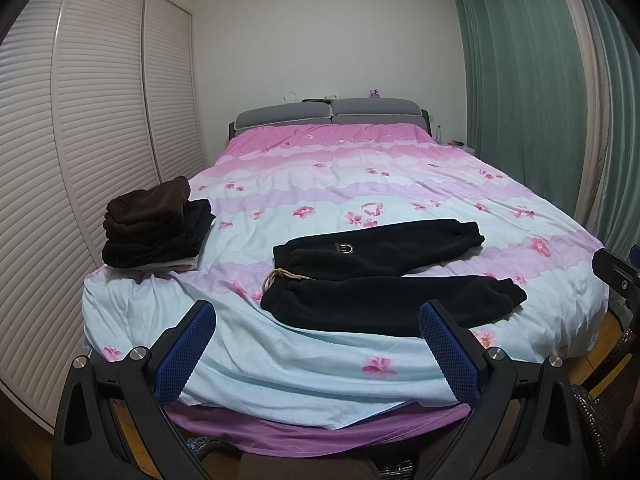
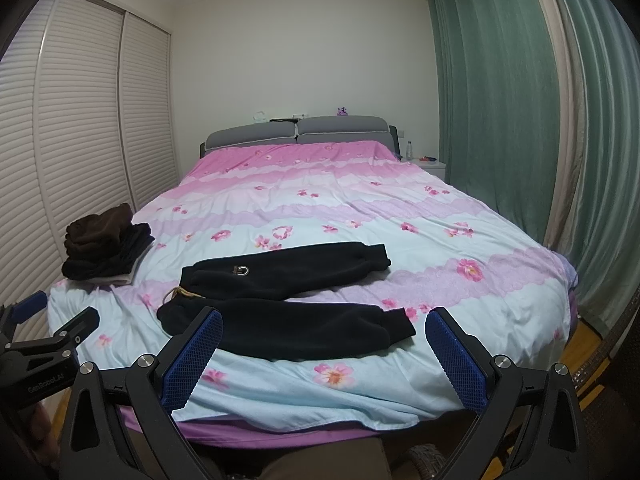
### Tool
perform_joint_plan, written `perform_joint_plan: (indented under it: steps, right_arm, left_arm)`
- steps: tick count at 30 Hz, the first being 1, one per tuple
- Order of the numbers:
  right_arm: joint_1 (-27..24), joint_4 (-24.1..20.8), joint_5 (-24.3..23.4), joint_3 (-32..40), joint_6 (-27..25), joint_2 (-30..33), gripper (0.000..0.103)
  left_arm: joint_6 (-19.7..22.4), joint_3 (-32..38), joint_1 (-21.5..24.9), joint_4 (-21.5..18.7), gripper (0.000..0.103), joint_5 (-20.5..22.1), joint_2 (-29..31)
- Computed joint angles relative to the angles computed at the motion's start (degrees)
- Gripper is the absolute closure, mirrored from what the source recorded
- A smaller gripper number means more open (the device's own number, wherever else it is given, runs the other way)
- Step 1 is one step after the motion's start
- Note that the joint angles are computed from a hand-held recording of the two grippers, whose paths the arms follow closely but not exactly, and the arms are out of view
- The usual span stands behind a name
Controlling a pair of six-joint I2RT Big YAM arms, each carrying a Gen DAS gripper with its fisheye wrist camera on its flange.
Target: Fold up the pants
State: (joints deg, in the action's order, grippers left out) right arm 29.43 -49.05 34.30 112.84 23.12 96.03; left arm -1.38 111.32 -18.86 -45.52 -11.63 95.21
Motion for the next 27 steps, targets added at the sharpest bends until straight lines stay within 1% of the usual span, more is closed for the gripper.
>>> perform_joint_plan:
  steps: [9,14,18,22,27]
  right_arm:
    - [0.0,0.1,0.1,-0.1,0.1,0.1,0.000]
    - [0.1,0.5,0.7,-0.4,-0.3,0.2,0.000]
    - [-0.4,1.0,0.7,-0.5,-0.4,0.8,0.000]
    - [-1.6,-0.4,-0.6,1.8,0.7,2.9,0.000]
    - [-3.2,-1.7,-2.5,5.7,1.3,5.6,0.000]
  left_arm:
    - [-0.1,0.0,0.0,-0.1,0.000,-0.1,0.0]
    - [-0.9,0.5,0.0,-0.7,0.000,0.3,0.5]
    - [0.2,1.1,0.3,0.0,0.000,-0.2,1.6]
    - [-0.1,3.8,0.5,-1.2,0.000,-0.1,3.9]
    - [0.1,9.9,0.8,-3.9,0.000,0.2,8.3]
